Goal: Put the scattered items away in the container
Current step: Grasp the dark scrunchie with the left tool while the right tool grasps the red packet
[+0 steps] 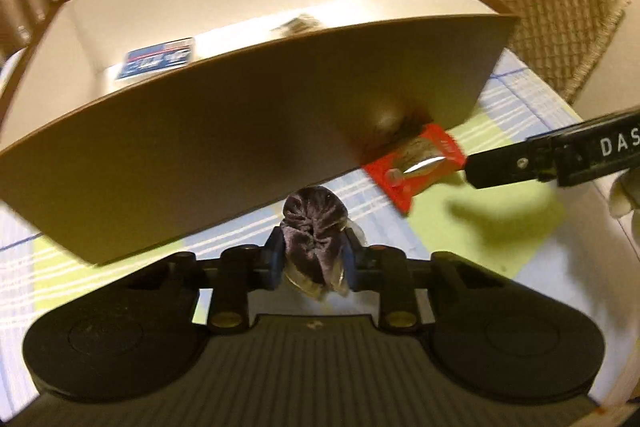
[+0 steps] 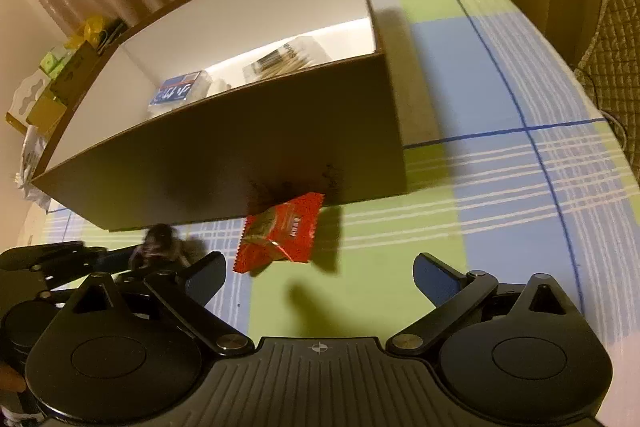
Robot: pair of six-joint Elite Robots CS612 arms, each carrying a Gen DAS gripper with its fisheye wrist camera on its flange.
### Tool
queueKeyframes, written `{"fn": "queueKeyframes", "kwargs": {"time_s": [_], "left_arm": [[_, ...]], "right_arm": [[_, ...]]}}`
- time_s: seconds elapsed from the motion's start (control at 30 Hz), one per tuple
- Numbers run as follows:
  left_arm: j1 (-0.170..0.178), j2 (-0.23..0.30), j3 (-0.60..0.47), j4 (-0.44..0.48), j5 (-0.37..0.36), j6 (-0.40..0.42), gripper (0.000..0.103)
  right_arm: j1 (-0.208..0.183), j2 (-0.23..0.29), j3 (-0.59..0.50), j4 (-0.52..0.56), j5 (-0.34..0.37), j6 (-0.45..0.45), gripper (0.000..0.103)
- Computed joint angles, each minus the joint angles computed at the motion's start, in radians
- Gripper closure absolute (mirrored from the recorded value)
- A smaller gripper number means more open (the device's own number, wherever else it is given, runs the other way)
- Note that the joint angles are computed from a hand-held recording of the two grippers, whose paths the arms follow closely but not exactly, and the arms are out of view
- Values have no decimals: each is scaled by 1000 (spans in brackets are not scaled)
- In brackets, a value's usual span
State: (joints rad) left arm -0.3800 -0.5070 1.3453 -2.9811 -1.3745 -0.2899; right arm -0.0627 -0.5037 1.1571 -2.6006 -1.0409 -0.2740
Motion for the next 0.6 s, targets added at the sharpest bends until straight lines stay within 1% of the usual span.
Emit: {"fn": "queueKeyframes", "kwargs": {"time_s": [0.23,0.3,0.33,0.37,0.4,0.43,0.47,0.5,0.53,0.6], "left_arm": [[10,-42,70,9,60,-93,79],[12,-52,87,13,74,-119,79],[13,-56,95,14,80,-131,79],[14,-60,102,14,84,-141,79],[15,-63,108,15,88,-150,79],[16,-66,113,17,92,-158,79],[16,-69,117,18,94,-163,79],[15,-72,122,17,96,-167,79],[15,-74,127,15,98,-169,79],[12,-78,135,10,101,-171,79]], "right_arm": [[14,8,-6,-23,2,-16,5],[20,17,-16,-31,1,-18,12],[23,22,-21,-35,2,-21,20],[27,28,-30,-33,-2,-24,23],[31,31,-35,-30,-10,-26,23],[34,35,-38,-33,-19,-27,28],[37,37,-38,-41,-22,-30,37],[39,38,-38,-42,-25,-36,41],[42,39,-39,-35,-35,-38,47],[47,37,-27,-59,-51,-45,51]]}}
